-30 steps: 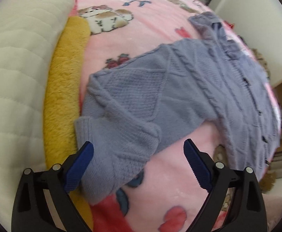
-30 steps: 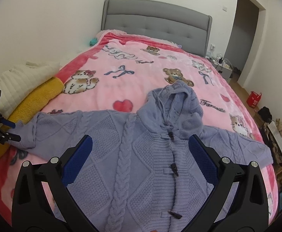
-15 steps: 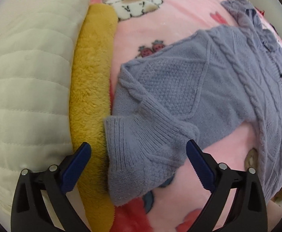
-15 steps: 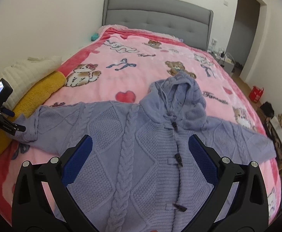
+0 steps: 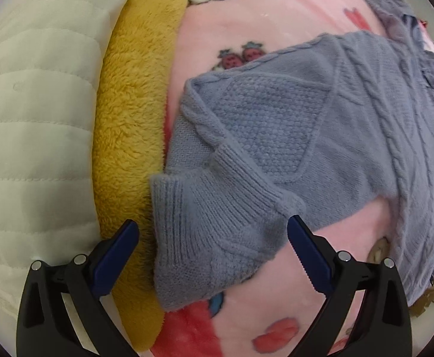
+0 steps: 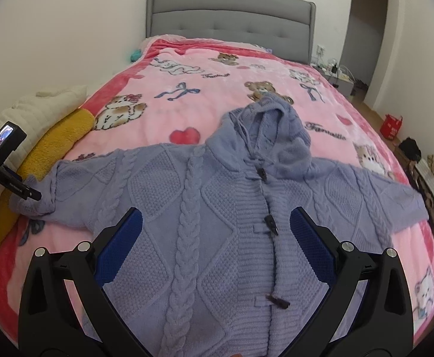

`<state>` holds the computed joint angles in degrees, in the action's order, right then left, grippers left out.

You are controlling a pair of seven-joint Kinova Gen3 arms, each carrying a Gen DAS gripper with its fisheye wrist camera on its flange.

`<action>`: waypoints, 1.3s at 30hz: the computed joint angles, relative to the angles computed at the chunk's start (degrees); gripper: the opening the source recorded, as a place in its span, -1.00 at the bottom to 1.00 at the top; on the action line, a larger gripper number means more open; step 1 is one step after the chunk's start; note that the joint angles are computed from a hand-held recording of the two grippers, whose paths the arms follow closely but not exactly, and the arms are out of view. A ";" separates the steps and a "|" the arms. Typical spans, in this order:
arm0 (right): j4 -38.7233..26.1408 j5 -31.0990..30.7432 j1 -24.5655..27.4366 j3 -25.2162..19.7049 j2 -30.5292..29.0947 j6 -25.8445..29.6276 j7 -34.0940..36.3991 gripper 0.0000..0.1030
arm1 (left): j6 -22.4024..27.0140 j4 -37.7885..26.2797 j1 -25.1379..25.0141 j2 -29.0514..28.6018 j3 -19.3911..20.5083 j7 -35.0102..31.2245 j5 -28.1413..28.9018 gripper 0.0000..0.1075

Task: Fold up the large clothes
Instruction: 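Move the left tool down to the cuff of the cardigan sleeve, then close the left tool on the sleeve cuff and lift it, then carry the sleeve with the left tool across the cardigan body and release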

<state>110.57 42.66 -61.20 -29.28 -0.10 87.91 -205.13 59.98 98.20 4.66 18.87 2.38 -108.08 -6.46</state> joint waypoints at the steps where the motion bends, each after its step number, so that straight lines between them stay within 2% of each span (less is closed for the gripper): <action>1: 0.31 -0.45 -0.03 -0.04 -0.06 -0.30 -0.63 0.85 | 0.13 -0.28 0.86 0.44 -0.06 1.06 -0.80 0.82; 6: 1.75 -2.20 0.22 -0.56 -1.23 -1.29 -2.19 0.85 | 2.10 -2.23 4.03 3.23 0.28 4.72 -2.25 0.82; 8: 1.62 -2.07 0.31 -0.84 -1.32 -0.44 -2.03 0.85 | 1.22 -2.36 5.06 3.57 -0.75 6.84 -3.26 0.81; 10: 1.61 -1.75 0.28 -1.22 -1.45 0.38 -2.29 0.85 | 1.18 -3.85 2.61 4.21 -0.09 5.97 -1.42 0.70; 13: 2.34 -1.71 0.22 -1.64 -1.90 0.67 -3.54 0.85 | 3.87 -6.60 0.09 6.13 0.41 3.53 1.50 0.37; 15: 2.66 -2.18 0.54 -1.63 -2.15 0.18 -3.79 0.85 | 5.36 -7.70 -2.08 7.18 0.77 1.30 4.31 0.04; 16: 2.75 -2.45 0.69 -1.63 -2.19 0.03 -3.90 0.85 | 5.06 -7.50 -2.81 7.09 1.26 1.10 4.81 -0.05; 18: 2.79 -2.76 0.82 -1.87 -2.34 0.08 -4.27 0.85 | 2.81 -5.13 -3.23 5.54 0.62 -0.18 6.10 -0.37; 20: 2.65 -2.66 0.68 -2.29 -2.51 0.79 -4.52 0.85 | 0.70 -3.36 -4.01 4.10 0.15 0.10 7.40 -0.48; 25: 2.08 -2.62 0.79 -2.60 -2.80 2.07 -3.41 0.85 | -3.55 2.82 -10.02 -0.90 0.46 -5.92 14.91 -0.58; 28: 1.01 -2.34 0.77 -2.84 -2.81 3.79 -2.07 0.85 | -6.20 6.87 -11.02 -6.10 0.41 -10.66 19.23 -0.59; 30: -0.10 -1.89 0.42 -3.21 -2.64 5.86 -1.37 0.85 | -5.91 7.39 -10.68 -9.39 -1.09 -13.64 23.56 -0.59; 33: -2.68 -1.12 -0.06 -3.48 -2.59 10.03 0.93 0.85 | -4.32 6.35 -13.05 -12.42 0.60 -15.36 30.52 -0.59; 35: -4.06 -0.48 -0.51 -3.89 -2.63 13.51 2.00 0.85 | -4.82 7.88 -11.16 -15.93 -0.43 -16.57 34.66 -0.59; 37: -4.81 -0.39 -0.88 -4.19 -3.32 16.79 2.45 0.85 | -7.79 9.86 -10.55 -20.19 1.83 -15.98 38.77 -0.59; 39: -4.41 -0.93 -0.62 -4.49 -4.75 18.43 2.30 0.85 | -12.45 11.54 -9.86 -23.33 6.81 -11.96 42.64 -0.59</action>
